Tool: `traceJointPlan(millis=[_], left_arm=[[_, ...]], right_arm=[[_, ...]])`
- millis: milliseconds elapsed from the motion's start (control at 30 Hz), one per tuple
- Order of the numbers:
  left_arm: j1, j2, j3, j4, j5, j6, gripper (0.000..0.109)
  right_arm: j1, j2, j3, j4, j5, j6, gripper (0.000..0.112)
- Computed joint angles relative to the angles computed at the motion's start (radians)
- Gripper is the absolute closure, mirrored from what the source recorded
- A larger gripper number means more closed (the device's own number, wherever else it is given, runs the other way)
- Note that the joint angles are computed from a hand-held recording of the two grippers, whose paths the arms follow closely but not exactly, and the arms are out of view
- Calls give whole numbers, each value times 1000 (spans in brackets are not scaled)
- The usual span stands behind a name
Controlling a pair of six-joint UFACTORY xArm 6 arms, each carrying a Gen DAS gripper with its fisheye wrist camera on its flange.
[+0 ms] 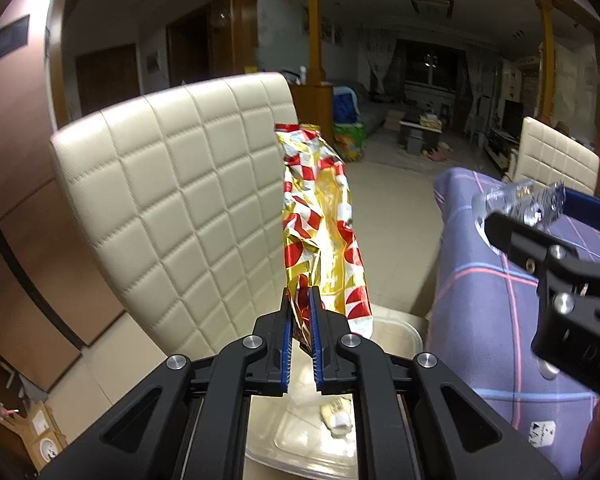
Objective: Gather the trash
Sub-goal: 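Open the left tool to drop the red-gold wrapper into the bin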
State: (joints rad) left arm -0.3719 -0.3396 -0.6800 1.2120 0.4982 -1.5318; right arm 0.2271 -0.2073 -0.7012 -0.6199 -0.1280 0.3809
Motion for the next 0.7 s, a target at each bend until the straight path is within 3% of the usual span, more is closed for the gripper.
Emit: traceJointPlan(millis=[33, 67, 100, 133, 167, 267, 333, 467, 700], left_arm=[[12, 3, 4, -26, -19, 20, 96], [21, 3, 8, -53, -40, 43, 77], [35, 5, 13, -85, -66, 67, 39], [43, 0, 22, -77, -75, 49, 25], [43, -11, 31, -28, -68, -9, 21], [33, -37, 47, 24, -45, -51, 21], [25, -37, 49, 17, -21, -49, 21], [47, -49, 75, -19, -45, -33, 21], [94, -78, 112, -53, -91, -28, 21]], right_arm=[[-7, 3, -6, -35, 1, 33, 38], [-11, 5, -10, -61, 2, 59, 38], [-8, 5, -9, -46, 5, 48, 38], [-5, 5, -7, -24, 7, 30, 38], [-5, 7, -9, -24, 9, 30, 38], [-14, 14, -19, -95, 11, 92, 38], [-4, 19, -20, -70, 17, 74, 38], [18, 24, -17, 13, 24, -2, 38], [36, 21, -12, 21, 30, -13, 38]])
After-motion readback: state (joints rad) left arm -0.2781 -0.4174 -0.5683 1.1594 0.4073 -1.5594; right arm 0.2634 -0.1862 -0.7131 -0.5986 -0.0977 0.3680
